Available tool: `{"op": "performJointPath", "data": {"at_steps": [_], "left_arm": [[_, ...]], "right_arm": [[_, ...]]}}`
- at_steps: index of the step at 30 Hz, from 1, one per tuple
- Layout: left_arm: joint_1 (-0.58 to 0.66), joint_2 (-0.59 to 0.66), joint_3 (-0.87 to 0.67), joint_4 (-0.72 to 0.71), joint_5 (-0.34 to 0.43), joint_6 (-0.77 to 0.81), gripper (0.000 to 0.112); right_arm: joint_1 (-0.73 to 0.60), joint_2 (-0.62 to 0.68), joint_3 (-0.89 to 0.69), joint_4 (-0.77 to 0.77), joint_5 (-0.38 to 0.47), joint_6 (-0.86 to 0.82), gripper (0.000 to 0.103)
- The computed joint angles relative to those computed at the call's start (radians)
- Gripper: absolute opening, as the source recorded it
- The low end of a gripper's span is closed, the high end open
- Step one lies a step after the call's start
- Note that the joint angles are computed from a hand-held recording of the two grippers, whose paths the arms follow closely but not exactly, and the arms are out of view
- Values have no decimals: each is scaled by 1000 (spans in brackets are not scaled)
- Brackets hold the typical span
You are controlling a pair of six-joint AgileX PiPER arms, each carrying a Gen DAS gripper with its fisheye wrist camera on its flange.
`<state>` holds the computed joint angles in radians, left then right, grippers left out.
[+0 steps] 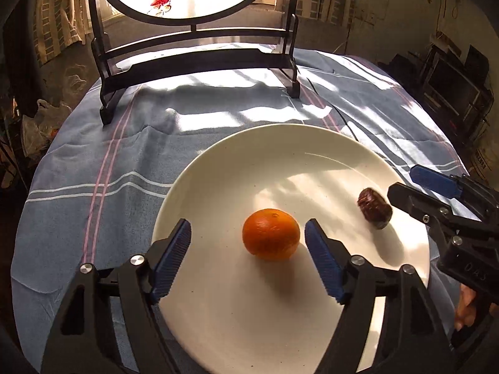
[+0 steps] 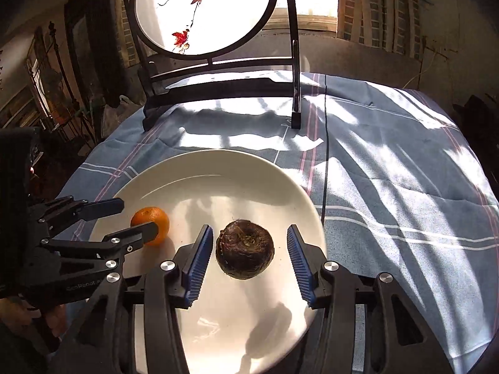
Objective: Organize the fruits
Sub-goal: 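Grasp an orange with the left tool while the right tool grasps a mangosteen, then release the orange and mangosteen on the plate and withdraw both tools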
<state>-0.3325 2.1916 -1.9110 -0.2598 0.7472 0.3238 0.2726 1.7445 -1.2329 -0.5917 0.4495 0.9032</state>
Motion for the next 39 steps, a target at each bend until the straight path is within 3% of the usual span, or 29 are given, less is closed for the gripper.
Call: {"op": "performJointPath", "data": {"at_steps": [3,6,10,15,18,20,25,27,29,32,39], "left_arm": [[43,-94,112,-86,-31,78,76],[93,-253,336,-202,-100,246,79],[174,-485,669,-407,-162,566,82],[285,-718,1014,-595,-171,918,82],[363,-783,1131,-673,-133,1052,82],[408,-810,1191,-732,-106,1145,82],[416,-873,1290,-777,-131,1221,81],[418,-881,1307,-764,-125,1220,73],[404,-886,1326,-746,-140,1216,58],[391,-879,1348,-725,-163,1229,43],[330,-838,1343,-747,-234,1231,43]], "right_arm": [[18,-90,93,-26,-32,35,58],[104,-208,210,-157,31,163,59],[241,-383,394,-200,91,297,60],[571,-538,596,-362,270,682,61],[752,-572,667,-397,364,885,61],[850,-573,690,-397,417,978,61],[1004,-565,685,-370,532,1070,61],[1058,-567,685,-365,588,1103,61],[1093,-569,687,-361,619,1124,61],[1104,-573,690,-355,625,1125,61],[1090,-565,698,-368,585,1131,61]]}}
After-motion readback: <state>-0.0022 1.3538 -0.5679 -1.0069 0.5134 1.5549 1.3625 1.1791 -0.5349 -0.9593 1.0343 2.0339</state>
